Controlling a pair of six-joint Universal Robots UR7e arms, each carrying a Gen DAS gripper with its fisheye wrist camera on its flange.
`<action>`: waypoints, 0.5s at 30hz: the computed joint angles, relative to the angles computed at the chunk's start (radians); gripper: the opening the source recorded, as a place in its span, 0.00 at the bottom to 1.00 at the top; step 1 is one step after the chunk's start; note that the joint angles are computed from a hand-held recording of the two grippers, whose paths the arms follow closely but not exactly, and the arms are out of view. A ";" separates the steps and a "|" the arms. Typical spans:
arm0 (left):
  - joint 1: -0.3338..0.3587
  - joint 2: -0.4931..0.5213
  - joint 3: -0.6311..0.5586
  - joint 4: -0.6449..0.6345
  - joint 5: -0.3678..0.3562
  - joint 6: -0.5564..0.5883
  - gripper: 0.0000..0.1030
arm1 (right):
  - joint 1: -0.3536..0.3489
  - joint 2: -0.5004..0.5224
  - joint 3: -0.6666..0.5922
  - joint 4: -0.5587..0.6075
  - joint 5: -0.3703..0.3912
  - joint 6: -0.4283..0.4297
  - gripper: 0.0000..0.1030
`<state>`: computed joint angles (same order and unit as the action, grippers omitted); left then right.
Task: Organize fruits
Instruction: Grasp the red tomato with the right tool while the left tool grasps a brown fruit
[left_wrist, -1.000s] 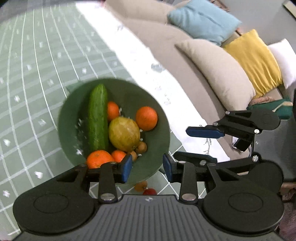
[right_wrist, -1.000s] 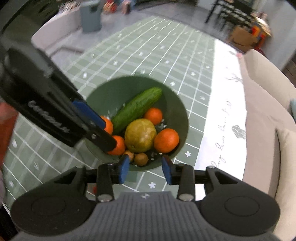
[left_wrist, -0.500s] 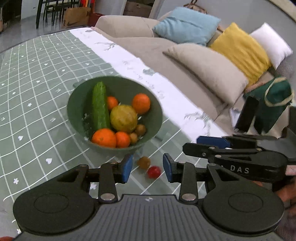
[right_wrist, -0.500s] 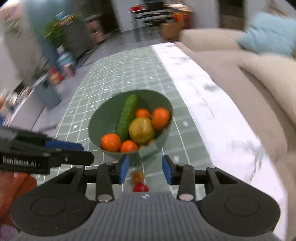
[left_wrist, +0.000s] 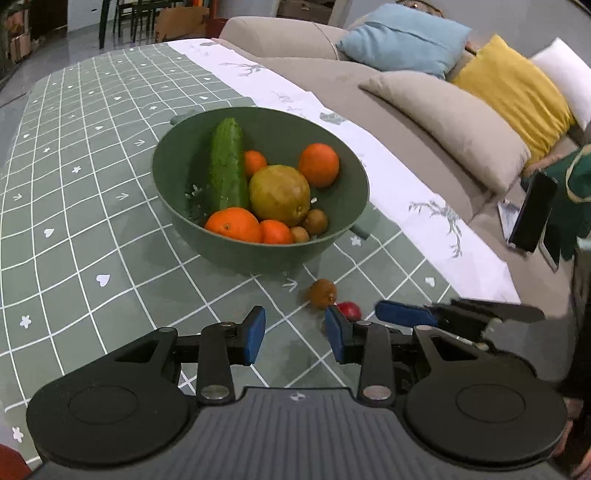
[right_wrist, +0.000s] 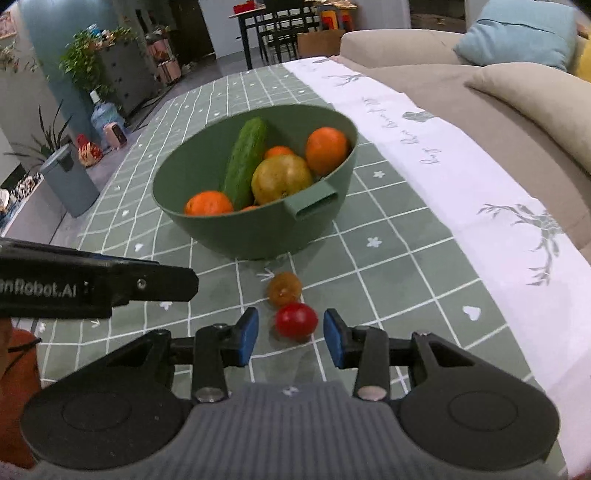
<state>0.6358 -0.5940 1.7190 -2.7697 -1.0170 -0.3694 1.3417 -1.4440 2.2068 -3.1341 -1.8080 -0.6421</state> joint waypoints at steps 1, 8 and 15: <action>0.002 0.000 0.001 -0.003 -0.006 0.004 0.40 | -0.002 0.016 -0.010 0.003 0.004 0.002 0.35; 0.014 0.017 -0.024 0.023 -0.013 0.010 0.40 | -0.018 0.049 -0.035 0.016 0.014 -0.011 0.30; 0.019 0.047 -0.060 0.049 -0.022 0.041 0.40 | -0.031 0.040 -0.046 0.055 0.024 0.005 0.24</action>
